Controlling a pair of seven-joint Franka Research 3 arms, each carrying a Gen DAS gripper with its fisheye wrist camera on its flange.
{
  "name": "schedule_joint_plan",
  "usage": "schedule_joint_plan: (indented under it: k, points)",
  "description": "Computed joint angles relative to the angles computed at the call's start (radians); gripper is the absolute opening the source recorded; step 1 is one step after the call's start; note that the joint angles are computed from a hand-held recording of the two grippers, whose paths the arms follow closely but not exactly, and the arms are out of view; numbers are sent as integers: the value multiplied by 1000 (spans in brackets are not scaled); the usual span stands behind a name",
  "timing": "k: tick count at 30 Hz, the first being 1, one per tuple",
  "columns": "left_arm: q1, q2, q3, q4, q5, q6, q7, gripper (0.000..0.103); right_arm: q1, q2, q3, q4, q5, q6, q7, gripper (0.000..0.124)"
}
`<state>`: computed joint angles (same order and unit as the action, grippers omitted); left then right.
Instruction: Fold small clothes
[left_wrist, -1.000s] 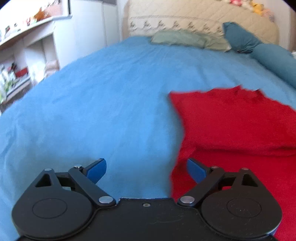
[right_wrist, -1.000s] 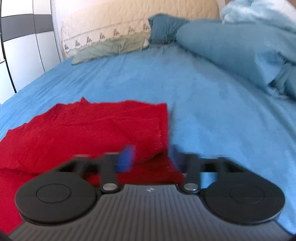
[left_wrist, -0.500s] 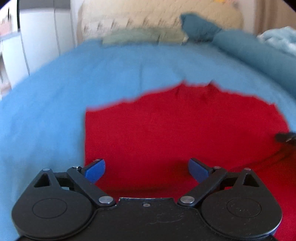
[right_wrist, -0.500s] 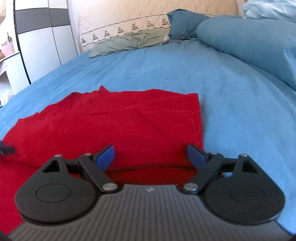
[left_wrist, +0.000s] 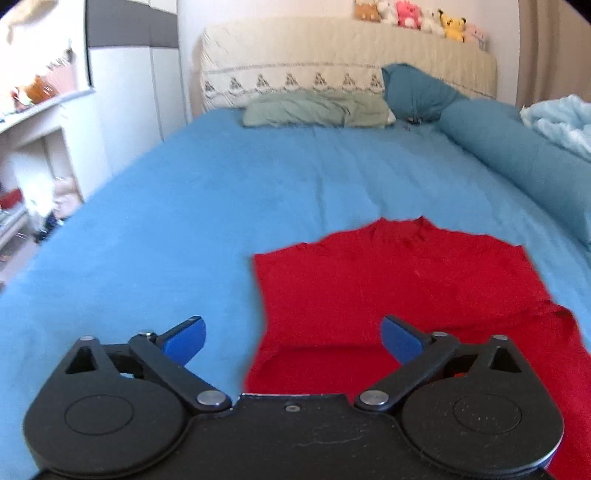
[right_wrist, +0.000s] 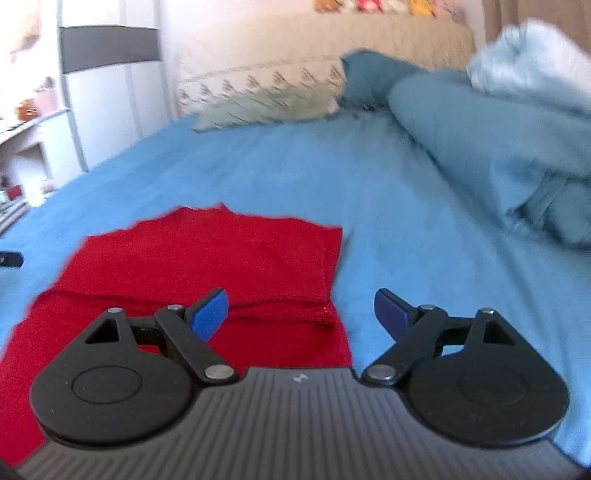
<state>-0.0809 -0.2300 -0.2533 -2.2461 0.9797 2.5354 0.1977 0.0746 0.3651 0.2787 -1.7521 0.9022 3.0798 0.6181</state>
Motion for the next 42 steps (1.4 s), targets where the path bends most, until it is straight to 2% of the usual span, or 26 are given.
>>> schedule_joint_plan:
  k: [1, 3, 7, 9, 11, 13, 15, 18, 22, 24, 25, 29, 33, 38, 40, 42]
  points:
    - [-22, -72, -1, -42, -45, -20, 34, 103, -37, -63, 24, -49, 33, -32, -40, 102]
    - [-57, -176, -6, -105, -135, -53, 92, 103, -49, -196, -1, -154, 68, -103, -69, 103]
    - [-146, -348, -2, -238, -371, -77, 161, 103, -26, -390, -94, -321, -31, -252, 63, 102]
    - [-174, -411, -22, -299, -450, -97, 155, 103, -16, -476, -127, -411, -66, -286, 113, 102]
    - [-210, -465, -38, -358, -521, -119, 145, 103, 3, -547, -154, -498, -68, -289, 111, 102]
    - [-238, -507, -51, -419, -575, -104, 114, 102, 15, -608, -175, -581, -101, -299, 139, 102]
    - [-268, -532, -50, -474, -623, -70, 93, 97, 35, -646, -202, -644, -107, -325, 162, 100]
    - [-272, -509, -71, -494, -638, -46, 82, 88, 58, -669, -215, -719, -150, -317, 219, 99]
    - [-252, -476, -92, -515, -618, 5, 51, 82, 99, -659, -228, -768, -195, -278, 293, 91]
    - [-260, -488, -89, -538, -622, 19, 38, 70, 121, -645, -236, -775, -212, -258, 334, 86]
    - [-254, -479, -94, -539, -617, 25, 30, 68, 130, -640, -240, -780, -224, -251, 356, 83]
    - [-254, -479, -100, -550, -597, 29, 28, 61, 154, -613, -253, -776, -284, -239, 426, 75]
    - [-247, -463, -101, -551, -575, 36, 34, 57, 144, -582, -243, -769, -380, -237, 514, 59]
    - [-246, -447, -104, -544, -563, 32, 39, 55, 158, -576, -248, -780, -435, -212, 543, 57]
    - [-249, -439, -106, -534, -561, 19, 42, 51, 163, -577, -254, -781, -439, -212, 547, 55]
    - [-257, -434, -102, -527, -563, 13, 52, 39, 169, -576, -261, -780, -433, -212, 543, 53]
